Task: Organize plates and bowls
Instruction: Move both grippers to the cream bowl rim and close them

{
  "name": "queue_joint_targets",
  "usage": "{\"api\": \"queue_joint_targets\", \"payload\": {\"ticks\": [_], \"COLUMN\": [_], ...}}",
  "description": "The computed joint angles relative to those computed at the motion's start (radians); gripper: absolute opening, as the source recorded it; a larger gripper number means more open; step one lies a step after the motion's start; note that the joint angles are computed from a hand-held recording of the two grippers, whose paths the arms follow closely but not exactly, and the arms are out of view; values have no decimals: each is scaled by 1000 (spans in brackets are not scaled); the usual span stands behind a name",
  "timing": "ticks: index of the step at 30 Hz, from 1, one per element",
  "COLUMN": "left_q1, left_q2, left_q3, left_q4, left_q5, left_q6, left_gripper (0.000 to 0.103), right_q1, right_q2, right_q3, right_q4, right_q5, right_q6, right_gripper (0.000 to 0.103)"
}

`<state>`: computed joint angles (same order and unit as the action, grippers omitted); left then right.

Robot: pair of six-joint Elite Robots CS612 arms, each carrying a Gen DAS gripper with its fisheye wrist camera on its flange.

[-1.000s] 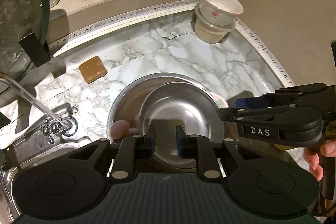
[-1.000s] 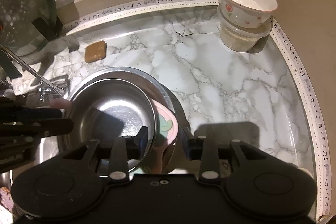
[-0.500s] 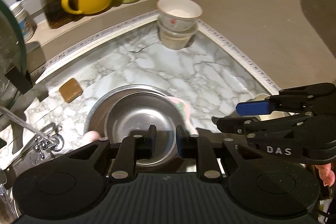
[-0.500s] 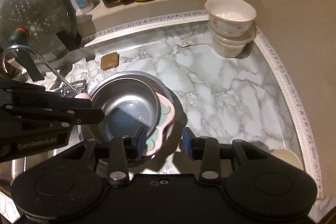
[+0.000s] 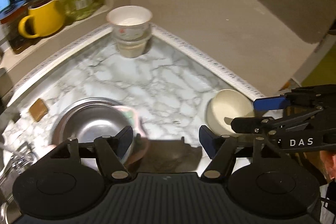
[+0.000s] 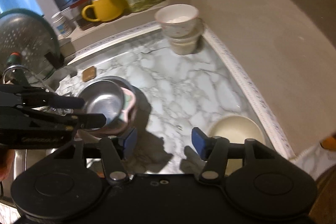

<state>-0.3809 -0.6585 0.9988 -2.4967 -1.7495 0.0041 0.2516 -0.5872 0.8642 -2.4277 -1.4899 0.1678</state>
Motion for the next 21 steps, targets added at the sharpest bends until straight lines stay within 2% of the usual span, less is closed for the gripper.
{"api": "queue_joint_targets", "payload": {"ticks": [2,4,6,9,14,21], "left_q1": [-6,-13,-19,-29,-47,-60], "left_q2": [6,15,26,49,95,192], "left_q3": [-7,-17,-32,-63,-133,-292], "left_q4": [-2,-6,-1,8,46,181], "left_q5": [-11,-24,-41,-54,-61,-81], "left_q6": [2,4,3,-2,-4,-41], "left_gripper": [77,78,80,81,81,81], "right_q1": [-5,-11,-16,-24,-40,-61], "right_q2": [-18,-34,-48,-66,-79,-79], "right_q3": [38,71,101,143,185,228], "right_q4": [-23,-36,-54,-78,-86,-119], "right_q5": [-17,-28,-39,-59,-92,-118], "right_q6": [21,40,58,83,132,208], "right_gripper": [64,68,76,83,87,87]}}
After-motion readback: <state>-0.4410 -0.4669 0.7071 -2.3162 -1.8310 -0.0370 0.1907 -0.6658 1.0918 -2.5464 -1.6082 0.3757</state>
